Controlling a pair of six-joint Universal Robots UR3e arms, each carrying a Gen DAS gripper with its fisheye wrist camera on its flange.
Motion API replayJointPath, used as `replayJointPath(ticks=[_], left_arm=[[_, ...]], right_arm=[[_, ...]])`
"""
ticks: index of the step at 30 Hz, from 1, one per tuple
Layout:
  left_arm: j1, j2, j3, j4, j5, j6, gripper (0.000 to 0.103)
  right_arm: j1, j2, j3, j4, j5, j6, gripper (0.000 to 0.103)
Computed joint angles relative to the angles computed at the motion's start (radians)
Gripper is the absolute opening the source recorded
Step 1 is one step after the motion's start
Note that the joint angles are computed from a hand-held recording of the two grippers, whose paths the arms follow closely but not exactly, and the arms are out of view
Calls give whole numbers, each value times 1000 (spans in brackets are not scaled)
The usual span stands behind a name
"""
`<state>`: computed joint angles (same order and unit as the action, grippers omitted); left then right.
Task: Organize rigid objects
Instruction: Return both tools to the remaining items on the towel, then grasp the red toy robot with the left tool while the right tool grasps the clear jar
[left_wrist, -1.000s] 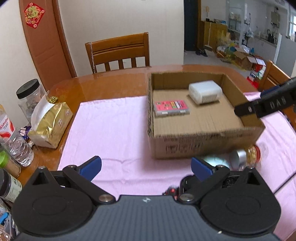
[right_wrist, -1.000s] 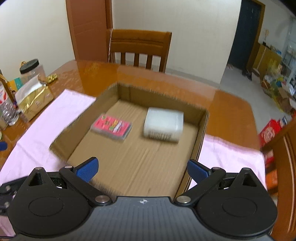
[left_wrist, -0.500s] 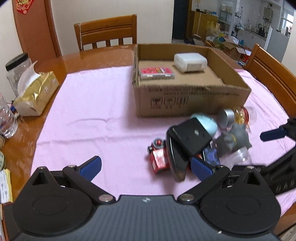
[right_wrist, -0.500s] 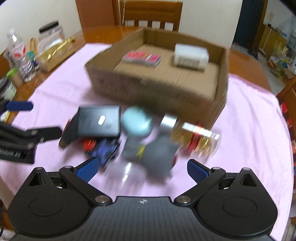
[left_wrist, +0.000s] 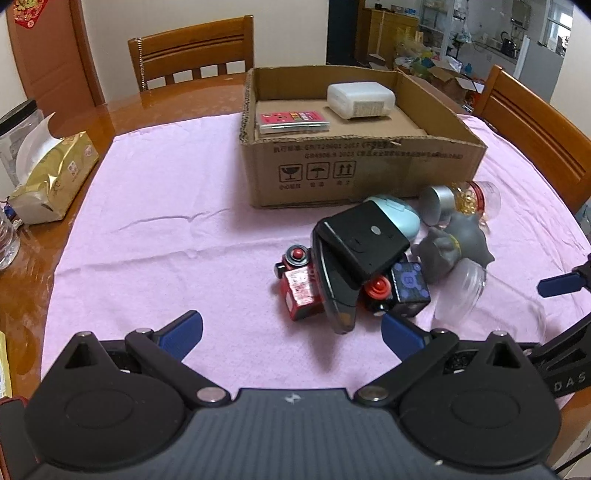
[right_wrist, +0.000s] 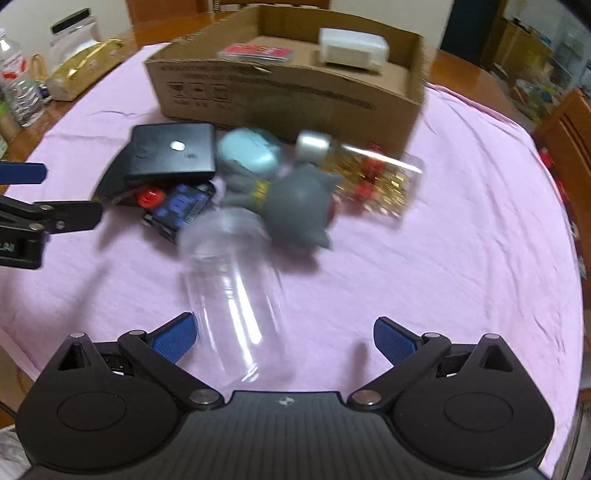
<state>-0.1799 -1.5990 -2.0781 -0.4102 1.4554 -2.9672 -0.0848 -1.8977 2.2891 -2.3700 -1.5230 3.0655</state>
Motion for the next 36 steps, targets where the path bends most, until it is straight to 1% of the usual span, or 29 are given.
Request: replayJointPath(ticks=[6, 9, 12, 14, 16, 20, 22, 24, 25, 30, 34, 36], left_arm=[[-3, -9, 9, 7, -6, 11, 102], [3, -3, 10, 5, -11, 22, 102], [12, 8, 10, -1, -14, 34, 102], [21, 16, 10, -6, -24, 43, 102], [34, 21, 8, -8, -40, 54, 102], [43, -14, 22, -5, -64, 96, 101], [26, -60, 43, 9, -26, 104, 101], [32, -88, 50, 17, -41, 117, 101], [31, -101, 58, 21, -34, 112, 101], [34, -154, 93, 55, 10, 121, 102], [51, -175, 126, 24, -24, 136, 102], [37, -197, 141, 27, -18, 151, 102]], right_arm=[[-79, -86, 55, 51, -33, 13, 103], [-103, -137, 57, 98, -6, 0, 103], [-106, -165, 25, 111, 54, -12, 103], [-70, -137, -3, 58, 62, 12, 103], [-14, -73, -39, -24, 48, 45, 103], [92, 110, -112, -174, -18, 81, 103], [111, 200, -151, -201, -45, 81, 103], [120, 233, -159, -198, -62, 74, 103], [120, 235, -149, -198, -72, 73, 103], [76, 130, -70, -129, -72, 50, 103], [30, 53, -1, -87, -54, 25, 103], [12, 32, 23, -75, -38, 18, 103]])
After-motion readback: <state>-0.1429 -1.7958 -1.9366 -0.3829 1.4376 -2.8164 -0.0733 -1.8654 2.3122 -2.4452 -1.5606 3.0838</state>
